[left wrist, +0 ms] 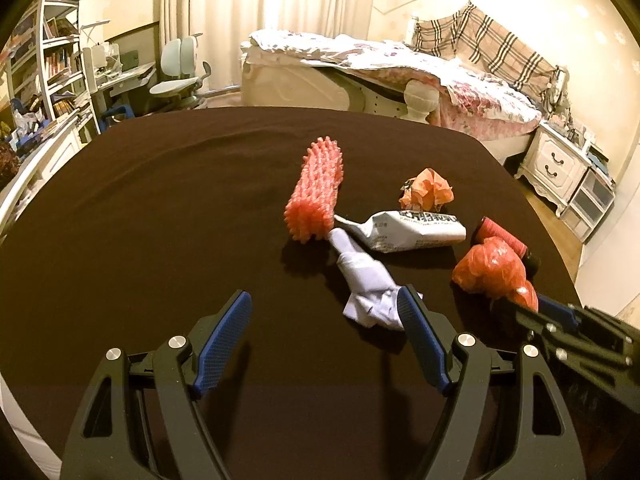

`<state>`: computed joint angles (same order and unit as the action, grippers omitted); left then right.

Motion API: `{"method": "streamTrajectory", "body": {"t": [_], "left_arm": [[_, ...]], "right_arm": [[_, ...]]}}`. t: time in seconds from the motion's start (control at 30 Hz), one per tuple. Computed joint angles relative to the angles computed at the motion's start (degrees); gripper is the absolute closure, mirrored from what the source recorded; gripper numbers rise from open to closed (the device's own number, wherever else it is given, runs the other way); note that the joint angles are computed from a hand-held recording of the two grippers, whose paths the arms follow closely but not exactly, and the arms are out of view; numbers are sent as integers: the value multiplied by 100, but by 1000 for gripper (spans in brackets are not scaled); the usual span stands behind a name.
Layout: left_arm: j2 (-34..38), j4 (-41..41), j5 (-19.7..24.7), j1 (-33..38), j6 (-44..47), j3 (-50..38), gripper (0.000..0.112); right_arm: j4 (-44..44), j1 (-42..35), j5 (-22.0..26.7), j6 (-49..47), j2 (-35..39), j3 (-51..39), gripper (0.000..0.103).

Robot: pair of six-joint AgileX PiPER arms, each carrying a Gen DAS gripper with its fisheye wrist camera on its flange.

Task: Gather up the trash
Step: 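Lower the left gripper toward the lavender cloth while the right gripper holds the red bag, then grasp the lavender cloth with the left gripper, then carry the red bag with the right gripper while the left gripper carries the lavender cloth to the bin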

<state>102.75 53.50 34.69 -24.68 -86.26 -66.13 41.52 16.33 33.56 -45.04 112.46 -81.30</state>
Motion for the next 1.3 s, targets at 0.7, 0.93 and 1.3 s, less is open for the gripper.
{"method": "streamTrajectory", "body": {"t": [0.7,0.93,1.3], "left_arm": [[-137,-634,-769,7,869,227,86],[-430,-755,-1013,59,823,578,86],[-798,-318,-1039,-160,303,820,86]], "right_arm": [[111,13,-230,-208,-219,355,69],[385,-34,-347,-462,-506,755,69],[891,-265,-371,-925,-993,1201,70]]}}
